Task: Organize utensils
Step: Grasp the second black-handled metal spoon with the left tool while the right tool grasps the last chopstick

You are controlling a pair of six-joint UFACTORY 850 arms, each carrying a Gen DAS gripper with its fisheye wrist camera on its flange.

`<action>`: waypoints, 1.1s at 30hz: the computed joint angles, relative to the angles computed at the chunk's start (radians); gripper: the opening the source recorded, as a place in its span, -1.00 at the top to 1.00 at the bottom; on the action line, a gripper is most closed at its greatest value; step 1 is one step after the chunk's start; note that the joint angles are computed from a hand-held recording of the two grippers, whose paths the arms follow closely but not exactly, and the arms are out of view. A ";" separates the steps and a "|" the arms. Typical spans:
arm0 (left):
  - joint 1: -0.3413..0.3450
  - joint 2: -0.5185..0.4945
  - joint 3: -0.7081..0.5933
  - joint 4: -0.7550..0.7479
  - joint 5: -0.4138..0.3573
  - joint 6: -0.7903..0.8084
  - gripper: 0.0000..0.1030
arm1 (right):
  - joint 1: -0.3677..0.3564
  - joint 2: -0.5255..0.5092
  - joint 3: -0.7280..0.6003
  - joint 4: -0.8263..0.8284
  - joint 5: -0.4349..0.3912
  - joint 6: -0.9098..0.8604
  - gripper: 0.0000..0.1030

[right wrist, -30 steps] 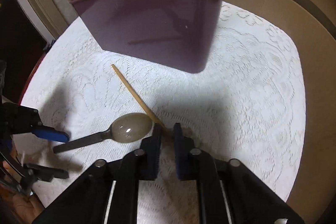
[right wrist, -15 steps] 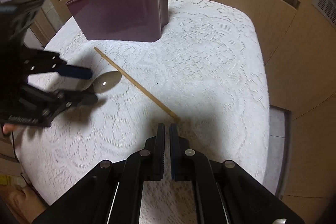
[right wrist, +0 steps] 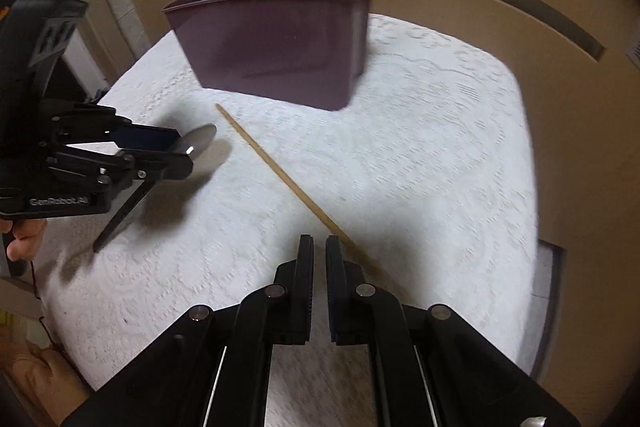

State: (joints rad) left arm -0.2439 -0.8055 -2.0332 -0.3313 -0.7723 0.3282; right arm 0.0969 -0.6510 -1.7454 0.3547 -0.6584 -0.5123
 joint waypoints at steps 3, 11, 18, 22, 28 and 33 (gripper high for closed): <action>0.031 0.078 0.123 -0.021 0.115 -0.057 0.37 | 0.020 -0.076 -0.116 0.024 -0.079 -0.058 0.67; 0.090 0.158 0.273 -0.062 0.221 -0.150 0.37 | 0.084 -0.309 -0.482 -0.101 -0.249 -0.061 0.55; 0.109 0.162 0.292 -0.144 0.209 -0.091 0.37 | 0.100 -0.382 -0.618 -0.183 -0.344 0.053 0.79; 0.105 0.175 0.306 -0.195 0.205 -0.039 0.37 | 0.088 -0.320 -0.517 -0.168 -0.322 0.095 0.92; 0.087 0.203 0.337 -0.228 0.217 0.003 0.37 | 0.035 -0.149 -0.269 -0.017 -0.228 0.098 0.92; 0.071 0.237 0.366 -0.277 0.243 0.053 0.37 | 0.014 -0.017 -0.101 0.089 -0.115 0.047 0.92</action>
